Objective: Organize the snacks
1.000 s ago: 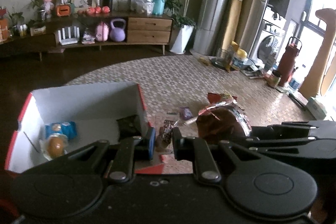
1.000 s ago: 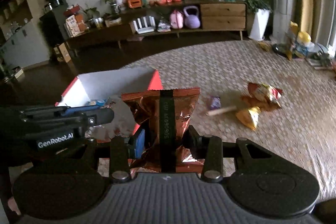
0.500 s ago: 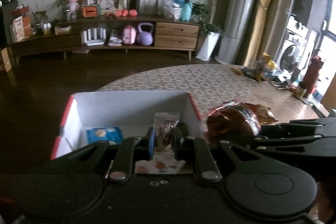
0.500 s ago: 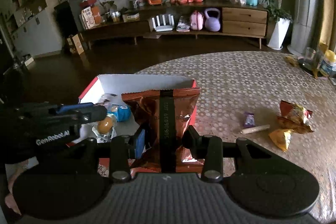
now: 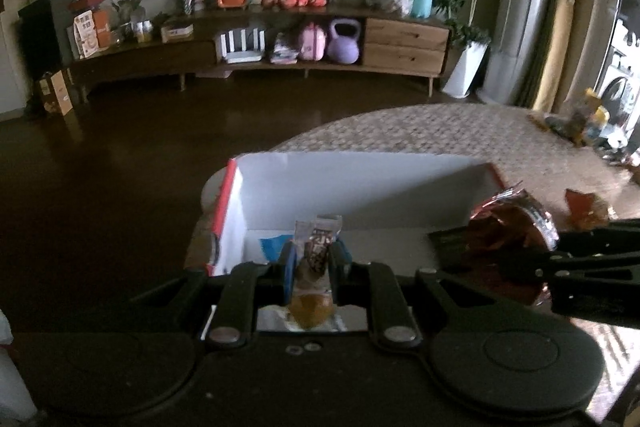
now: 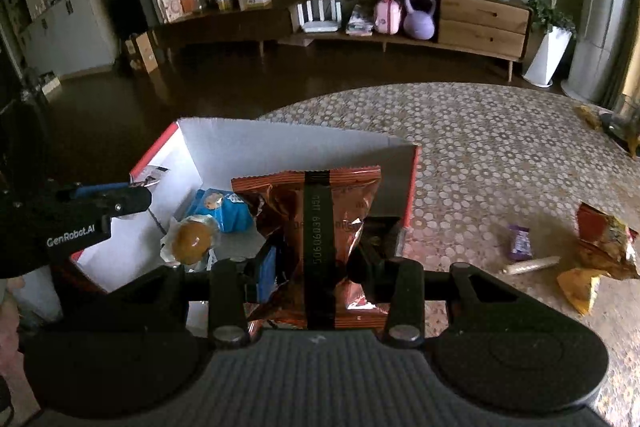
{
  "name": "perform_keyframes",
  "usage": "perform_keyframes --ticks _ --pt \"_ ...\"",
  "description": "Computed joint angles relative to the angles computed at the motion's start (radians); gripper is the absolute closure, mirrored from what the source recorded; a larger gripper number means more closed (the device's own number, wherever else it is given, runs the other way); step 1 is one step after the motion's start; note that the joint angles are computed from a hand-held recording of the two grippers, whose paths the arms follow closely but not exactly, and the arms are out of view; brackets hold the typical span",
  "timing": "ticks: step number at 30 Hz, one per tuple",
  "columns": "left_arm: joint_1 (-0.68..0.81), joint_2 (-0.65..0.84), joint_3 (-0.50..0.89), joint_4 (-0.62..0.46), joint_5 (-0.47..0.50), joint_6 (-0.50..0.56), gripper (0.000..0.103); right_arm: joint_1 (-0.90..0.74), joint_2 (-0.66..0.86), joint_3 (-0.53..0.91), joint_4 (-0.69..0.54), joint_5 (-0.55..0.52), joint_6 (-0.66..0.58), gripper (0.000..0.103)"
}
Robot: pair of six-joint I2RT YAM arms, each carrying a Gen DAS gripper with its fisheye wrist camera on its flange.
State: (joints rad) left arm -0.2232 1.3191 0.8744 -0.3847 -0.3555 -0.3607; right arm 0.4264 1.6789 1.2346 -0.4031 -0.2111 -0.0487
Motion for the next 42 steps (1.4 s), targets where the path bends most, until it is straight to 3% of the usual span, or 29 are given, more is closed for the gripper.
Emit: perform_keyframes --ticks 10,25,27,30,33,36,42 --pt "0.055 0.091 -0.004 0.036 0.027 0.043 0.089 0.059 0.115 0.060 -0.008 0.034 -0.018 0.063" --pt "0.055 0.124 -0.017 0.018 0.031 0.029 0.085 0.081 0.142 0.044 -0.022 0.055 0.008 0.062" --pt "0.053 0.119 -0.014 0.005 0.027 0.019 0.082 0.079 0.135 0.038 -0.028 0.046 0.007 0.061" --pt "0.047 0.107 -0.009 -0.010 0.020 0.001 0.078 0.079 0.101 0.008 -0.008 0.046 0.010 0.048" --pt "0.033 0.084 -0.013 -0.025 0.004 -0.009 0.071 0.075 0.068 -0.014 -0.003 0.027 0.010 0.046" --pt "0.016 0.057 -0.017 -0.036 -0.019 -0.028 0.045 0.071 0.032 -0.035 -0.004 0.022 0.012 0.038" --pt "-0.021 -0.001 -0.013 -0.070 -0.055 -0.045 0.033 0.056 -0.047 -0.066 -0.017 0.016 0.016 0.032"
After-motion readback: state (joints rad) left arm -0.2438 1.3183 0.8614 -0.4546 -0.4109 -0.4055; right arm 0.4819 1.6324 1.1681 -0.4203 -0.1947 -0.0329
